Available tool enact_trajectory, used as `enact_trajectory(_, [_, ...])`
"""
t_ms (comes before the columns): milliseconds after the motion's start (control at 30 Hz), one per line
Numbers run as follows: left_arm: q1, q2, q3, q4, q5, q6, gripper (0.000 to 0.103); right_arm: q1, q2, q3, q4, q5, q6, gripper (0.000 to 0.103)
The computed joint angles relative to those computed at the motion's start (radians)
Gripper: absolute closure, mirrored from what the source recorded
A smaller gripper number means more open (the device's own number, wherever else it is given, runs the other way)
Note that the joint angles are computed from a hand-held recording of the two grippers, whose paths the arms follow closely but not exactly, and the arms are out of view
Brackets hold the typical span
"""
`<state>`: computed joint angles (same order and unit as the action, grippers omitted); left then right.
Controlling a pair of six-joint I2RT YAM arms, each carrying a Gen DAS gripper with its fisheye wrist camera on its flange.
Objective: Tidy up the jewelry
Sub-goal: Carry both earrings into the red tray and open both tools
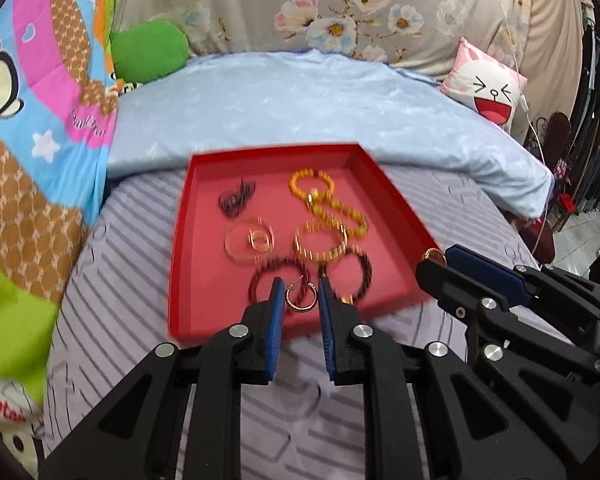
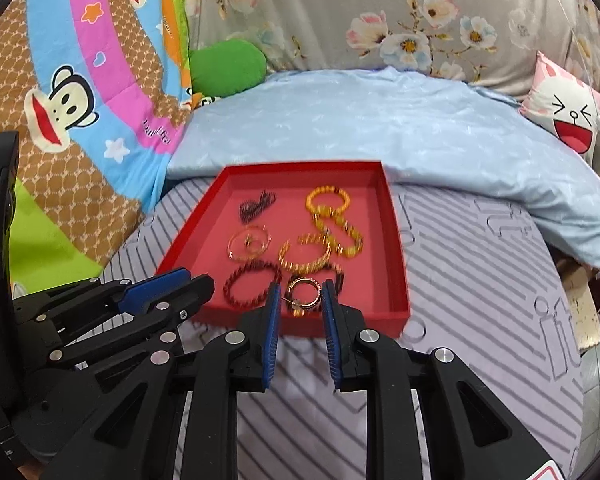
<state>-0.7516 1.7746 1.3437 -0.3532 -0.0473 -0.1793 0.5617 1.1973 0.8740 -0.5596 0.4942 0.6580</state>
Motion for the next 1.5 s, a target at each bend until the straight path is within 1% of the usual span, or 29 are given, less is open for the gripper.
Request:
enact_trajectory(167, [0.03,0.102,0.155,-0.025,0.02,0.023,0.086,-0.114,0.075,0.064,0.071,-0.07,-0.103,0.083])
enact_trajectory(300, [0.057,0.229,0.344,-0.086,0.047,0.04,0.086,-0.218,0.167,0.136,0.12,-0.147,-0.177,0.083])
enact_trajectory(433, [0.074,0.366,0.547,-0.155,0.054,0.052,0.086,-0.298,0.264,0.201,0.153,-0.204,-0.218,0.083])
enact_trajectory(500, [0.082,0.447,0.666,-0.207,0.071,0.057,0.086,-0.323,0.306,0.225,0.165,-0.225,-0.225,0.083])
enact_trajectory(567, [0.086,0.512,0.756,-0.247,0.073,0.057,0.086,-0.357,0.36,0.251,0.176,-0.26,-0.231,0.083])
enact_trajectory(633, [0.089,0.585,0.854,-0.295,0.07,0.058,0.086,-0.373,0.403,0.27,0.184,-0.273,-0.239,0.083])
enact_trajectory(867, [0.103,0.756,1.073,-0.412,0.085,0.047,0.086,-0.412,0.53,0.324,0.202,-0.324,-0.254,0.083])
enact_trajectory(1033, [0.108,0.815,1.165,-0.46,0.09,0.051,0.086,-0.424,0.555,0.331,0.21,-0.346,-0.249,0.083])
enact_trajectory(1100, [0.106,0.819,1.169,-0.458,0.081,0.049,0.086,-0.424,0.557,0.332,0.208,-0.347,-0.247,0.082])
enact_trajectory(1233, [0.107,0.822,1.167,-0.458,0.083,0.048,0.081,-0.426,0.564,0.335,0.206,-0.347,-0.245,0.082])
enact_trajectory(1500, [0.101,0.828,1.184,-0.468,0.066,0.048,0.079,-0.426,0.57,0.342,0.201,-0.341,-0.237,0.082])
